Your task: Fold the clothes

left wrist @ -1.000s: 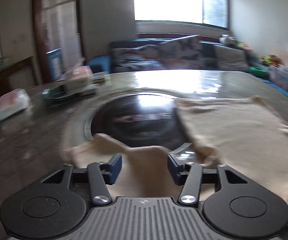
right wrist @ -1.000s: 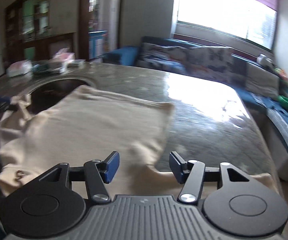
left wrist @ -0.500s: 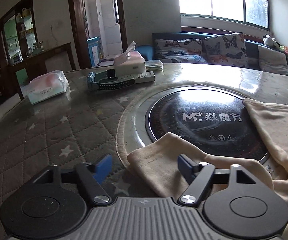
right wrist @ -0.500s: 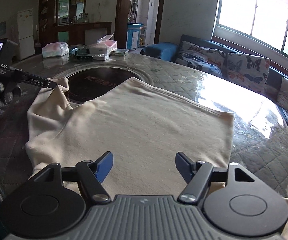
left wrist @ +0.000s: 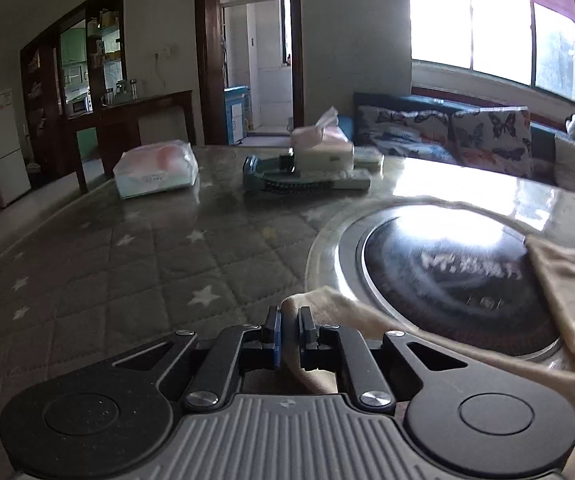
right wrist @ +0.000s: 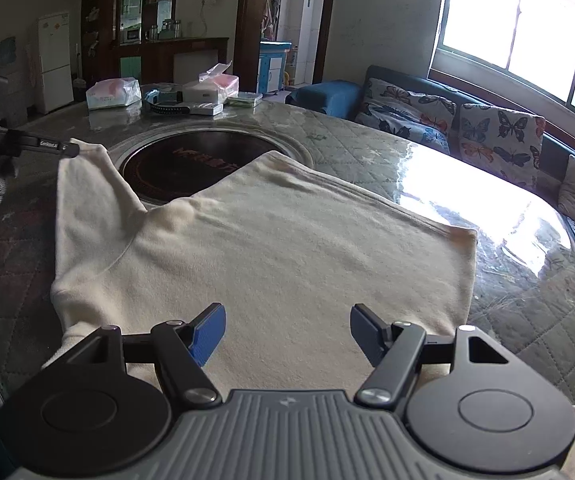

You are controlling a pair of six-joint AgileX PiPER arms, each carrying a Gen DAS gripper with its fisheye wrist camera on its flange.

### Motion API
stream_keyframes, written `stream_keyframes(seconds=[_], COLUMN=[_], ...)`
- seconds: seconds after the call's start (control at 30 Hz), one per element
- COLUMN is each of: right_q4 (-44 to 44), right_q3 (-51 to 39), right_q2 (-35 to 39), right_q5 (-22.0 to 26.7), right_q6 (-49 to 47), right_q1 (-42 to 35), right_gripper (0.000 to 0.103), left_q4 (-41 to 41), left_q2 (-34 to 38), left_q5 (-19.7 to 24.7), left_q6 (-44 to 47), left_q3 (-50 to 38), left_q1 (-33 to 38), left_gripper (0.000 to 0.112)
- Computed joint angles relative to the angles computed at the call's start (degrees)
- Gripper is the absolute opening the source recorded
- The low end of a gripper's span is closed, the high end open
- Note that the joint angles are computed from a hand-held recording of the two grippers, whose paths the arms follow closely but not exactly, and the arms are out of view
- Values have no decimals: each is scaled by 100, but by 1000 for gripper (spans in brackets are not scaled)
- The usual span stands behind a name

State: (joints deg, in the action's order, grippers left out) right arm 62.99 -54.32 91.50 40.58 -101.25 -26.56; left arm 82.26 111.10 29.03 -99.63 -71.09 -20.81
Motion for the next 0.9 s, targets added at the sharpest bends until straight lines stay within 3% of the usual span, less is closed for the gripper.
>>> stream_keyframes(seconds=[0.2, 0.37, 0.43, 0.5, 0.63, 0.9], right_q4=[-102, -274, -328, -452, -771, -1261], right_q3=[-26, -150, -223, -378, -775, -1213], right_q2=[-46, -49, 2, 119, 471, 1034], right_q5=[-32, -53, -120, -244, -542, -942], right_q6=[141, 449, 518, 670, 1206, 1910], right_q1=[223, 663, 879, 1202, 1767, 2329], right_gripper=[71, 68, 67, 67, 67, 67], left_q4=[-357, -394, -309, -182, 55, 88], left_q2=[-78, -196, -309, -417, -627, -801], left_q5=[-93, -214, -260, -277, -370, -467], left_q6=[120, 26, -160, -327, -549, -659], left_q3=[66, 225, 374, 508, 760, 926], left_q1=[124, 197, 203, 194, 173, 200], left_gripper=[22, 40, 56, 61, 94, 103])
